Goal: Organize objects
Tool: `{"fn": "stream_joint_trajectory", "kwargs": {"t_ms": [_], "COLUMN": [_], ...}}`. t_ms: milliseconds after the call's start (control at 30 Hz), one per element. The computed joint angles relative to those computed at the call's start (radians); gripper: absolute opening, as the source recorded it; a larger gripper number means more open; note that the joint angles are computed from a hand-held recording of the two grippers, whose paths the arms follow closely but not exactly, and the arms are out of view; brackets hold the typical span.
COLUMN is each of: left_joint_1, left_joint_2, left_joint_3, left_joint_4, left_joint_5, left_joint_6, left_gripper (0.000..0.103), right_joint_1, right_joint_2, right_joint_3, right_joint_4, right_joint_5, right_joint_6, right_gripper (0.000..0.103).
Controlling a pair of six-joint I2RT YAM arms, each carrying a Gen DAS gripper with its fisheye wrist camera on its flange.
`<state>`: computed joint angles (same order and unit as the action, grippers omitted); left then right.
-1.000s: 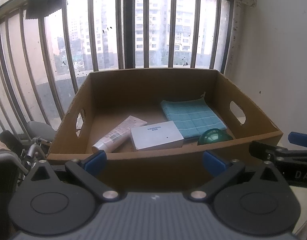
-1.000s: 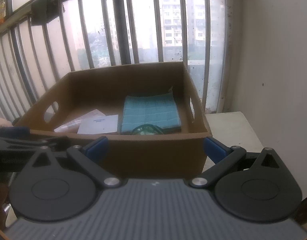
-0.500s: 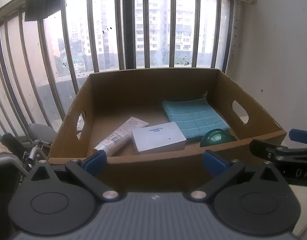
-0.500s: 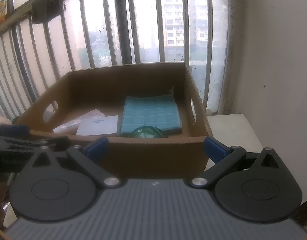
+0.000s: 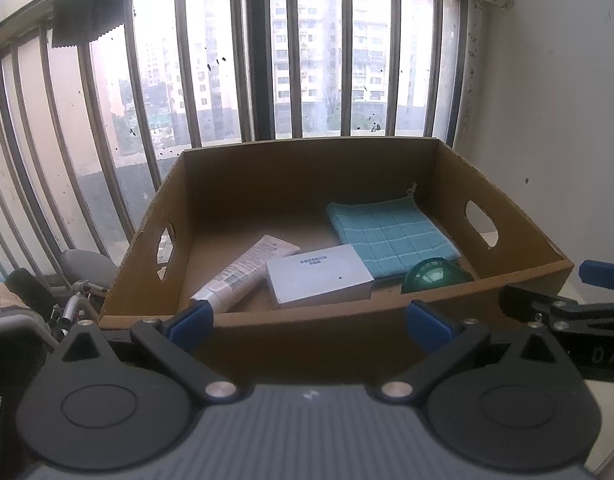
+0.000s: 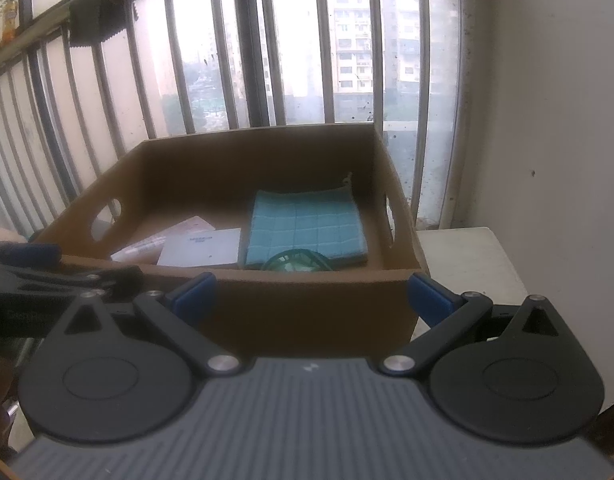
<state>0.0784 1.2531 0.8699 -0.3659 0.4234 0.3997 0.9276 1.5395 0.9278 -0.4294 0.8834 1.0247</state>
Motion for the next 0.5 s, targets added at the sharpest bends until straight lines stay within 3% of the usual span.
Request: {"fn": "stream_joint_trajectory", "kwargs": {"t_ms": [500], "left_joint_1": [0.017], "left_joint_2": [-0.038], "left_joint_3": [-0.006], "left_joint_4": [-0.027], "left_joint_5": [-0.002], "left_joint_6": [0.007], "left_gripper": [0.103], "right_joint_1": [0.016], "right_joint_2": [-0.01], "right_joint_3": [-0.002], "right_joint_4": [-0.009], "right_joint_5": [0.003], "right_joint_6": [0.014], "right_gripper": [0.102]}}
